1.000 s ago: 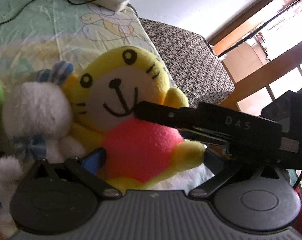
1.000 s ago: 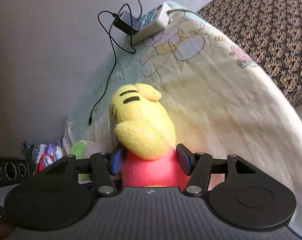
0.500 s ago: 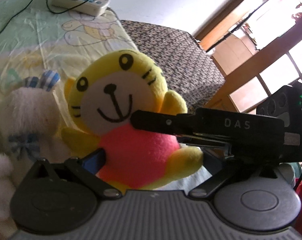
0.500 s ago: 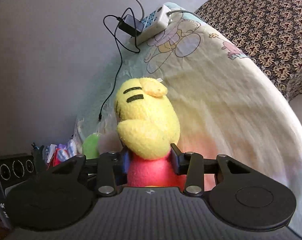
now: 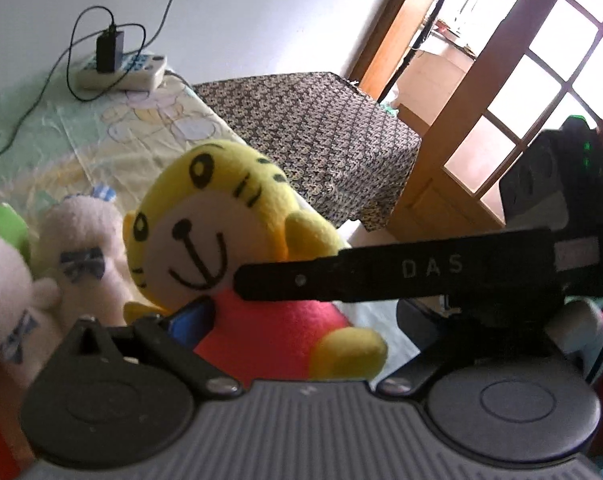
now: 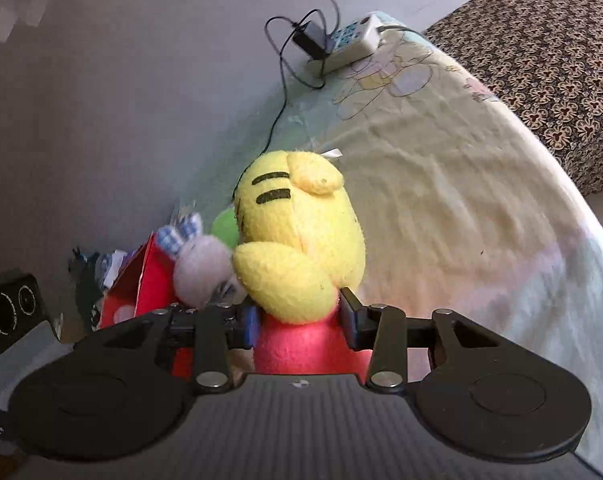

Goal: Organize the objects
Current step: 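Lift the yellow tiger plush with the right gripper over the red box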

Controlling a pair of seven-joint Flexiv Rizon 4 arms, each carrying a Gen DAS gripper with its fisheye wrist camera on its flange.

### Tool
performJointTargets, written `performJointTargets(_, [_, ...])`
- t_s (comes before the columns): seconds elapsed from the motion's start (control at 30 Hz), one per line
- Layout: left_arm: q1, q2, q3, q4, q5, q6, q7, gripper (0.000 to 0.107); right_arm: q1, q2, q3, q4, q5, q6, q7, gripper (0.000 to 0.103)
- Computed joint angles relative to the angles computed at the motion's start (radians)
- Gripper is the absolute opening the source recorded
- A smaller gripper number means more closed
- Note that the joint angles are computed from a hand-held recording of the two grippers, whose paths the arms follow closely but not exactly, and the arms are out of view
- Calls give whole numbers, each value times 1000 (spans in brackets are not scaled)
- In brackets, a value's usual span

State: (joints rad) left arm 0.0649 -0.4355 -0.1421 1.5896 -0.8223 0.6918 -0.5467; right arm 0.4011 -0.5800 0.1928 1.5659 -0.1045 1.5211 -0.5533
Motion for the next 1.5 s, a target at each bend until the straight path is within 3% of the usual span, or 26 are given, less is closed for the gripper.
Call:
performJointTargets(0.1, [16, 29, 3, 40, -40, -1, 29, 96, 6, -2, 13, -6, 15, 12, 13, 41])
performJointTargets(0.3, [53, 81, 26, 81, -133, -42, 98, 96, 115, -12, -82, -35, -24, 54, 89, 41])
performJointTargets(0.77, [157, 167, 118, 116, -271, -136, 284, 96, 321, -125, -265, -254, -144, 58, 271, 41])
performJointTargets(0.93, [195, 167, 136, 100, -311, -163, 348, 96, 354, -187, -300, -368, -194, 25, 309, 41])
performJointTargets(1.17, [254, 118, 141, 31, -313, -190, 391, 96, 366, -327, -307, -606, -249, -74, 353, 41])
performJointTargets(1.5, [315, -11, 105, -116, -209, -212, 307, 96, 357, -545, -226, -1042, -271, -438, 275, 41])
